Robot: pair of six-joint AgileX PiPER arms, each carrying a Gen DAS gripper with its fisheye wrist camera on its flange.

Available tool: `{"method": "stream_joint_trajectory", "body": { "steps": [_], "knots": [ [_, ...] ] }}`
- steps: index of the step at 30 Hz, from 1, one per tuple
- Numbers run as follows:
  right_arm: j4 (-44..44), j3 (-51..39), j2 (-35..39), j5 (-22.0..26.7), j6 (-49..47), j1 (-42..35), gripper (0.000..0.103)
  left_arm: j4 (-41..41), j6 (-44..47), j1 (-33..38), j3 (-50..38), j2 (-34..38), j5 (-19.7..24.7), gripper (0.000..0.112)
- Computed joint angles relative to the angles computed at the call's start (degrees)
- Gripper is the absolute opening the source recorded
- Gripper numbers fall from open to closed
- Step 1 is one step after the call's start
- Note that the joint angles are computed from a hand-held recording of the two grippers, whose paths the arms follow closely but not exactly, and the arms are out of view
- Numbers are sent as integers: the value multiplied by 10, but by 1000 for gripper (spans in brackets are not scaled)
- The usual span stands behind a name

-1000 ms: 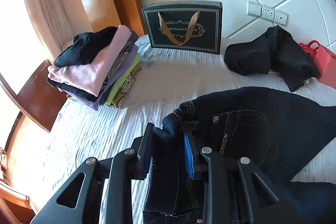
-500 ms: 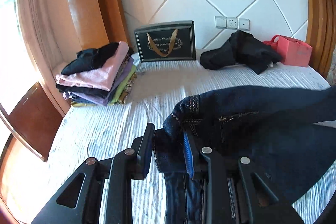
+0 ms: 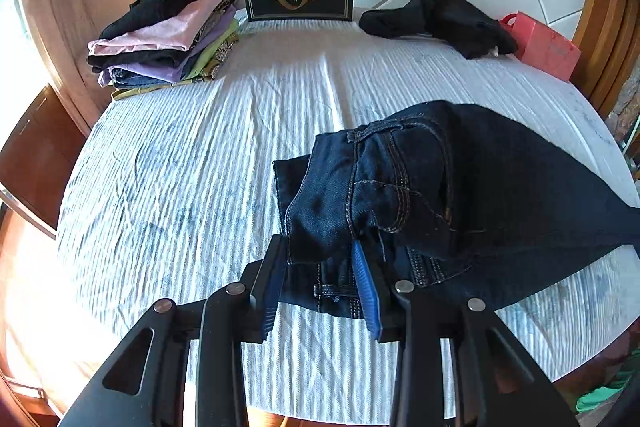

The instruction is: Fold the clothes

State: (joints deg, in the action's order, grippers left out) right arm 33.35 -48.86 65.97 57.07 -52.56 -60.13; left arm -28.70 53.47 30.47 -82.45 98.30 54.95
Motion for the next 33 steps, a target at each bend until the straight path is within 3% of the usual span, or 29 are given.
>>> {"method": "stream_joint_trajectory", "body": {
  "steps": [2, 4, 8, 14, 18, 20, 22, 27, 29, 31, 33],
  "knots": [
    [26, -54, 23, 29, -14, -22, 54, -19, -20, 1, -13, -9, 9, 35],
    [5, -109, 72, 24, 24, 5, 54, -16, -61, -14, -29, -8, 3, 35],
    [-72, -195, 201, -1, 127, 87, 54, 40, -161, -79, -44, 5, -50, 35],
    [-131, -231, 323, -28, 201, 150, 56, 138, -281, -144, -64, 58, -81, 35],
    [-192, -236, 360, -42, 243, 188, 58, 195, -321, -166, -42, 78, -101, 36],
    [-245, -221, 349, -66, 270, 218, 34, 199, -330, -166, -31, 83, -111, 38],
    [-310, -204, 330, -94, 299, 251, 19, 194, -334, -164, -22, 84, -120, 39],
    [-376, -222, 269, -169, 347, 275, 17, 195, -339, -164, -16, 83, -121, 39],
    [-382, -297, 311, -142, 376, 263, 14, 210, -349, -171, -14, 84, -120, 40],
    [-318, -366, 353, -84, 361, 238, 15, 198, -339, -167, -20, 81, -105, 40],
    [-260, -371, 352, -63, 339, 221, 31, 173, -320, -157, -31, 78, -82, 40]
  ]
}}
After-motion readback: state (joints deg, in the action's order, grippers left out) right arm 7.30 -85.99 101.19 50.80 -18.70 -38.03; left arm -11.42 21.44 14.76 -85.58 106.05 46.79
